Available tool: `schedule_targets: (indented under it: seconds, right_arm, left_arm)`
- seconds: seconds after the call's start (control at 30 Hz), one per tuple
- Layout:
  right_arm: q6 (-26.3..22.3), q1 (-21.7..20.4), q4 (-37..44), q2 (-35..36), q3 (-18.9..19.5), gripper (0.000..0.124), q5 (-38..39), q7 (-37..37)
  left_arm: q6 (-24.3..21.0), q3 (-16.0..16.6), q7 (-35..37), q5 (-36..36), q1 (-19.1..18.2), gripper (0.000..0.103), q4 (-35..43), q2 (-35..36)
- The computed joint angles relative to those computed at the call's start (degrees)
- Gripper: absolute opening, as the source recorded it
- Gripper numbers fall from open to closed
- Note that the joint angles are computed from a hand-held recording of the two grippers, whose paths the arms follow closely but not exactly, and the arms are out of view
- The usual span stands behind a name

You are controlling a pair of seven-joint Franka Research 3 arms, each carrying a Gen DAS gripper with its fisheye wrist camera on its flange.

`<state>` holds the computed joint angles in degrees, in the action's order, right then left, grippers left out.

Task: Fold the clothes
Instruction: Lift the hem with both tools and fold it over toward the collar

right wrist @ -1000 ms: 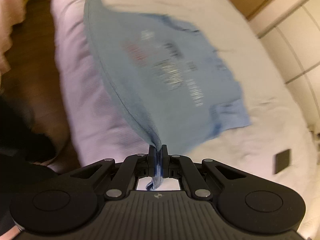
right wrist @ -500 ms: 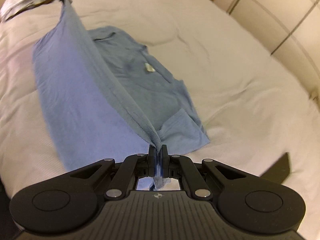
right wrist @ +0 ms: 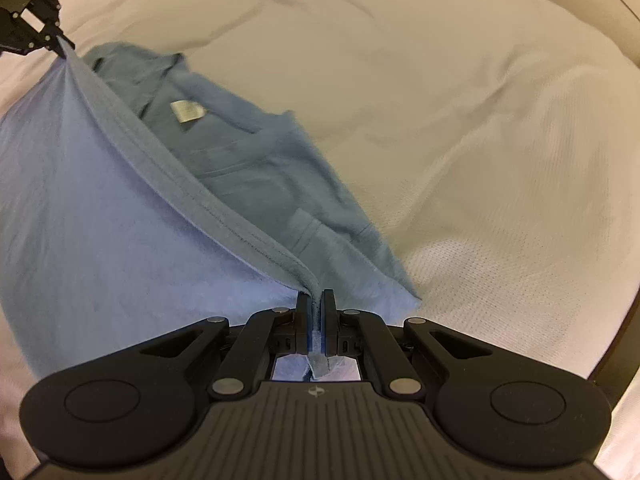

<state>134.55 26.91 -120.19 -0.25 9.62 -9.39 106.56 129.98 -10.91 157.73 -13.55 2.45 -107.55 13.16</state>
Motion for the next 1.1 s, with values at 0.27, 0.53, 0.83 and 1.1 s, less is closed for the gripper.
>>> schedule_targets:
  seconds: [0.27,0.53,0.83,1.1]
  right_arm:
    - [-0.39,-0.64,3.39,5.01,-1.54,0.009,-1.07,1.03]
    - [3.96,-1.06,0.38,2.10,-3.29,0.021,-11.98,19.20]
    - [6.08,-1.46,-3.70,-1.07,-0.40,0.031,-10.66,23.41]
    - [5.43,-1.34,-5.29,-1.57,-0.20,0.039,-10.40,25.77]
  left_arm:
    - [-0.07,-0.22,-5.45,0.44,0.67,0.013,5.38,6.23]
    - [5.30,-0.37,-11.94,-3.37,4.23,0.015,4.49,5.18]
    - [4.04,-0.26,-10.25,-4.93,3.66,0.023,0.53,2.68]
    - [3.70,-0.41,-16.57,-7.12,4.18,0.026,2.20,4.66]
